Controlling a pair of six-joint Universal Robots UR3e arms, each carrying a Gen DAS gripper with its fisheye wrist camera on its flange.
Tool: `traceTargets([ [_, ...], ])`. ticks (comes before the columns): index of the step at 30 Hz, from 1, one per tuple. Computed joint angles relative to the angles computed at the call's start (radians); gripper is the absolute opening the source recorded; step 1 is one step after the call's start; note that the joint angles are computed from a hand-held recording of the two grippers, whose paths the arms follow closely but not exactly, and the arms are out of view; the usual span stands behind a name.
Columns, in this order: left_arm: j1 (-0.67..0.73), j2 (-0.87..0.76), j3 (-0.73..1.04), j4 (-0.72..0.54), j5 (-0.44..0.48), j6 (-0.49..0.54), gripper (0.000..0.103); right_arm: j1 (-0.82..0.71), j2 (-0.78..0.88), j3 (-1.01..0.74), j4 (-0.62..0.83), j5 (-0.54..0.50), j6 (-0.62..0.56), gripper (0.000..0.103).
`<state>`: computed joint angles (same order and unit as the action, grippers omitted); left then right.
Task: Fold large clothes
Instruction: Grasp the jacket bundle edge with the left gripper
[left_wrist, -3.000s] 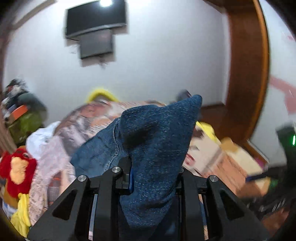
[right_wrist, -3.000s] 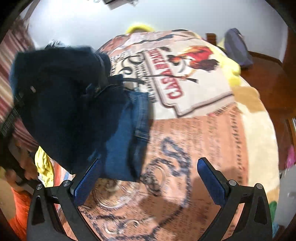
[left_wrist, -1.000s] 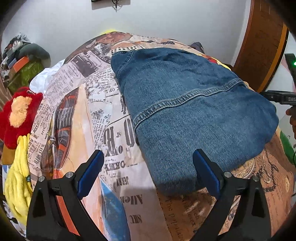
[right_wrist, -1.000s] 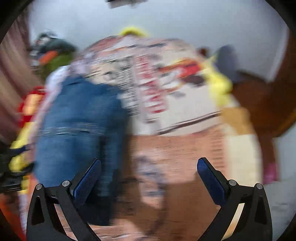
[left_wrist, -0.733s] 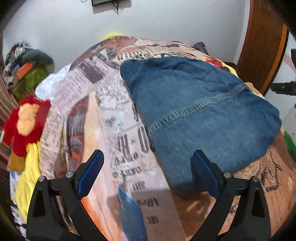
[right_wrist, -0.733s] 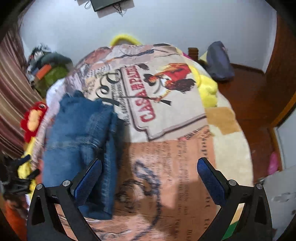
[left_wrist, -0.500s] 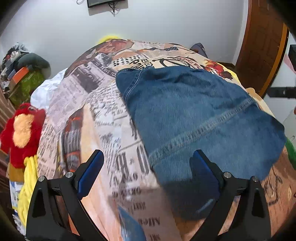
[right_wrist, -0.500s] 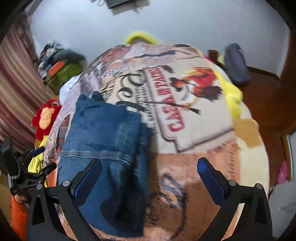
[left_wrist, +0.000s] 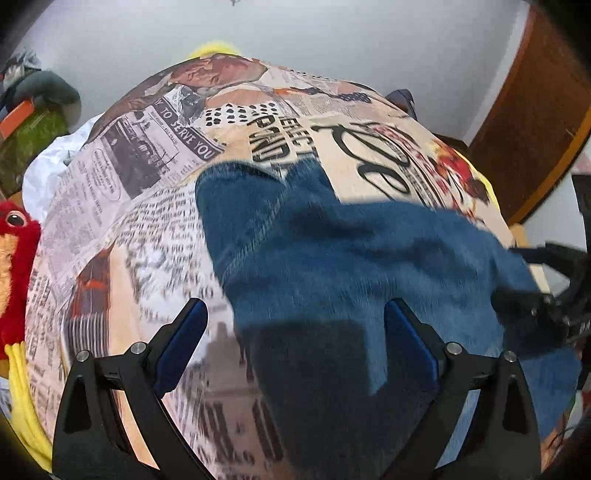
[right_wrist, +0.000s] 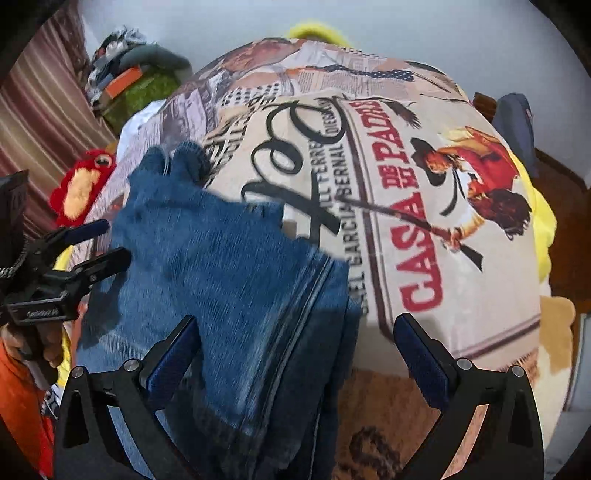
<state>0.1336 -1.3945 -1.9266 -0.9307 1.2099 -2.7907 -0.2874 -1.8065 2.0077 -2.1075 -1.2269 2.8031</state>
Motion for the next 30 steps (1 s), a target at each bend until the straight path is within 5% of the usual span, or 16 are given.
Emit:
traceTargets([
  [7,-0.093,-0.21,0.178,0.07,0.115,-0.097,0.1,0.011,0.075,-0.009,-0.125,-0.042,0.061,0.103],
  [15,-0.002,-0.095,0.189,0.057,0.081,-0.134,0.1,-0.026,-0.073,0.009,-0.122,-0.072,0.075,0.103],
  [25,0.197,0.251,0.061,-0.293,-0.101,0.158,0.1,-0.313,-0.347,-0.049,0.435,0.24,-0.14,0.103],
  [30,0.306,0.368,-0.02,-0.553,-0.197,0.299,0.1,-0.345,-0.329,-0.018,0.601,0.244,-0.223,0.103],
])
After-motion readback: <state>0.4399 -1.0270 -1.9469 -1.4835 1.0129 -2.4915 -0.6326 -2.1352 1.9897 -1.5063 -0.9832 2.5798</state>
